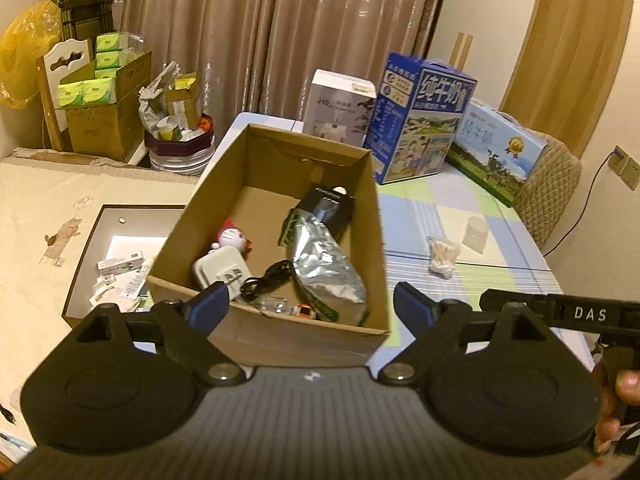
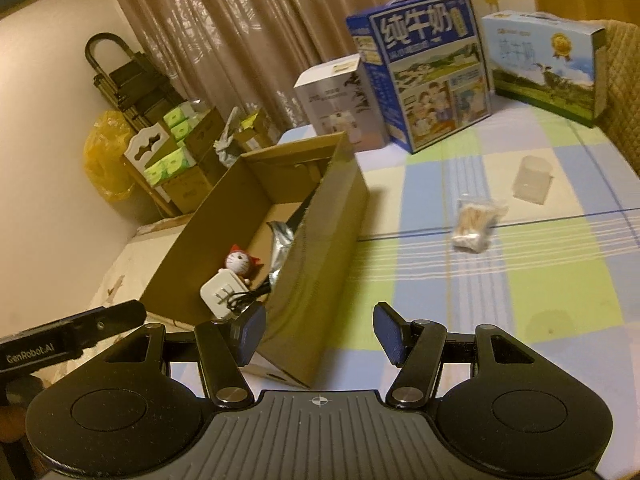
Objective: Organize objects
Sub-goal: 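Move both grippers back over the table toward the cotton swabs and cup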
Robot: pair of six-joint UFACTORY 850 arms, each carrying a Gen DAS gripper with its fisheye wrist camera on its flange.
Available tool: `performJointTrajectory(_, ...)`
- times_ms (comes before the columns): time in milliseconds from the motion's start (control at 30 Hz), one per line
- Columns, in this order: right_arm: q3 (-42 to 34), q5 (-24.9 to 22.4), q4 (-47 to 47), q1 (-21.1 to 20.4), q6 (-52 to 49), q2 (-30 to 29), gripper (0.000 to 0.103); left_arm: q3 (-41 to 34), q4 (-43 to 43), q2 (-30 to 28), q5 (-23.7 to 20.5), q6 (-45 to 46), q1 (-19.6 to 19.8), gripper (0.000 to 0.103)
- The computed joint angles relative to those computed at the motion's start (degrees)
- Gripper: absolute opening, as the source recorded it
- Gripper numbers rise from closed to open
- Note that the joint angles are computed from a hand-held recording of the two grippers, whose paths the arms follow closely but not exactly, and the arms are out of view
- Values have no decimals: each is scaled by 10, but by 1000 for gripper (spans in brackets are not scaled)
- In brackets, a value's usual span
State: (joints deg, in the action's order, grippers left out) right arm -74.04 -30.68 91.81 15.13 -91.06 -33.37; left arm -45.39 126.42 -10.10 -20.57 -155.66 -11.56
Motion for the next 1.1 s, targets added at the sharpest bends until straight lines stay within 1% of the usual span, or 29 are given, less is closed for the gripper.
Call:
performJointTrajectory(200,28,0,18,-26,-27,24,57,1,-19,6,-22,7,-29,102)
performJointTrajectory(500,54,0,35,-64,-43,42,57,-22,-34,-8,-23,26,-65,102)
performJointTrajectory(733,59,0,39,-90,-38,46,57,-49,-40,-31,-13,46,-85,102)
performJointTrajectory(1100,53,-3,40,-121,-23,41,57,-86,-68,-62,1,92,-102,102)
